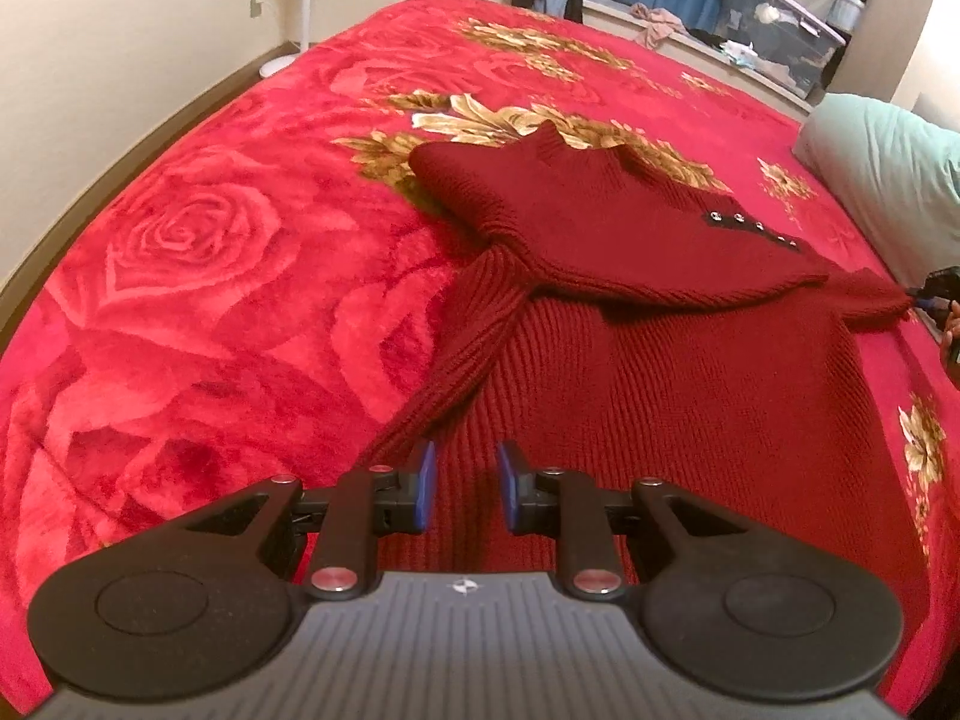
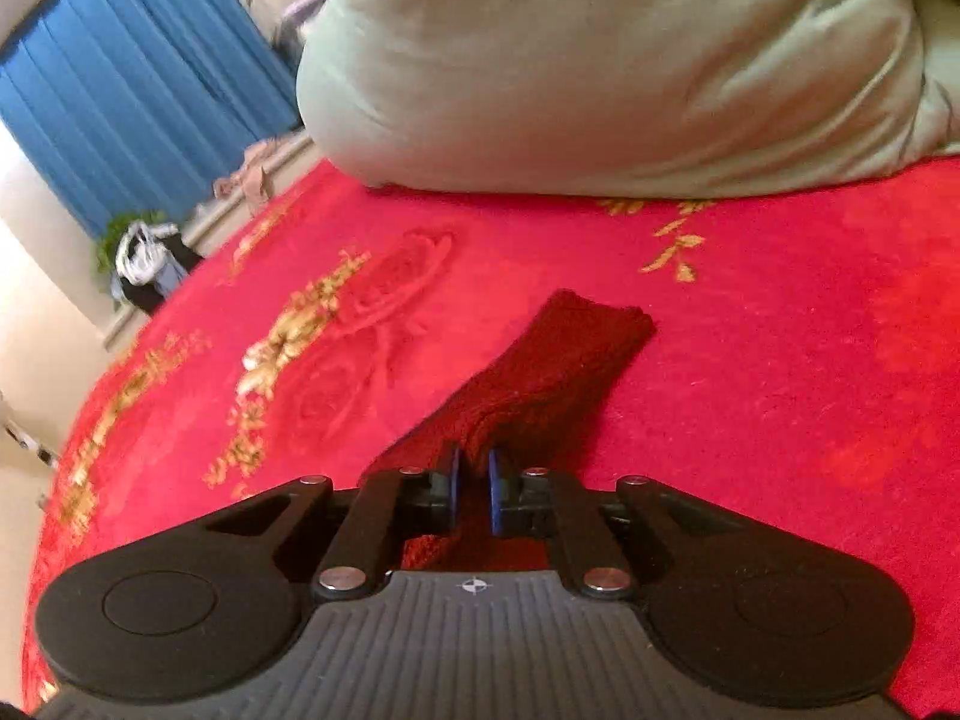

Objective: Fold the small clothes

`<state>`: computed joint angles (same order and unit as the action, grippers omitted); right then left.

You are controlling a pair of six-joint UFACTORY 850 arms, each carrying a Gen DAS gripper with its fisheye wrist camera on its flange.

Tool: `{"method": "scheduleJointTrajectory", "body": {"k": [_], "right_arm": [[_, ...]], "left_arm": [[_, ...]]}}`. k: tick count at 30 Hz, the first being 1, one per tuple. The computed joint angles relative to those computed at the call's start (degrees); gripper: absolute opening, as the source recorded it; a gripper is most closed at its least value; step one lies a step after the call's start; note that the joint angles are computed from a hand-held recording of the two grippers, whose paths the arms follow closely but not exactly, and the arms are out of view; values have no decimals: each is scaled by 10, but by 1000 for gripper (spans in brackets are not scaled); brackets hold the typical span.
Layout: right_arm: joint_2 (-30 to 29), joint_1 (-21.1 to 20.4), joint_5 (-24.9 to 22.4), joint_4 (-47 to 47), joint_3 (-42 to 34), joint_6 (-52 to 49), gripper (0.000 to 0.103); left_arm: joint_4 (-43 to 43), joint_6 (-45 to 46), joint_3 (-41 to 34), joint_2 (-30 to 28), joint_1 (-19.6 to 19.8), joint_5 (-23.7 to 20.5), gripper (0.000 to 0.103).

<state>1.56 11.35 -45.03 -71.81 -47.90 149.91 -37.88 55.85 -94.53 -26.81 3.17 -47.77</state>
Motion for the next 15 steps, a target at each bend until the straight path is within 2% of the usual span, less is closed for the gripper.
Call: {"method": "scheduleJointTrajectory", "body": {"k": [2,3,5,6,11,13,15], "right_arm": [[-15,12,-7,21,-16,-71,15],[-20,22,-13,32,-21,-95,21],[-16,49,-12,42,-17,-98,30],[-1,67,2,38,-1,-83,33],[30,178,99,18,31,-52,33],[29,228,119,13,28,-50,38],[19,277,135,28,15,-69,43]], "left_arm": [[3,-5,-3,-2,1,-4,25],[4,-6,-3,-3,1,-7,25],[4,-4,-3,-2,3,-9,25],[4,-2,-2,-1,4,-9,25],[11,-11,5,4,14,-15,26],[16,-13,11,8,20,-16,33],[19,-11,20,14,26,-15,35]]}}
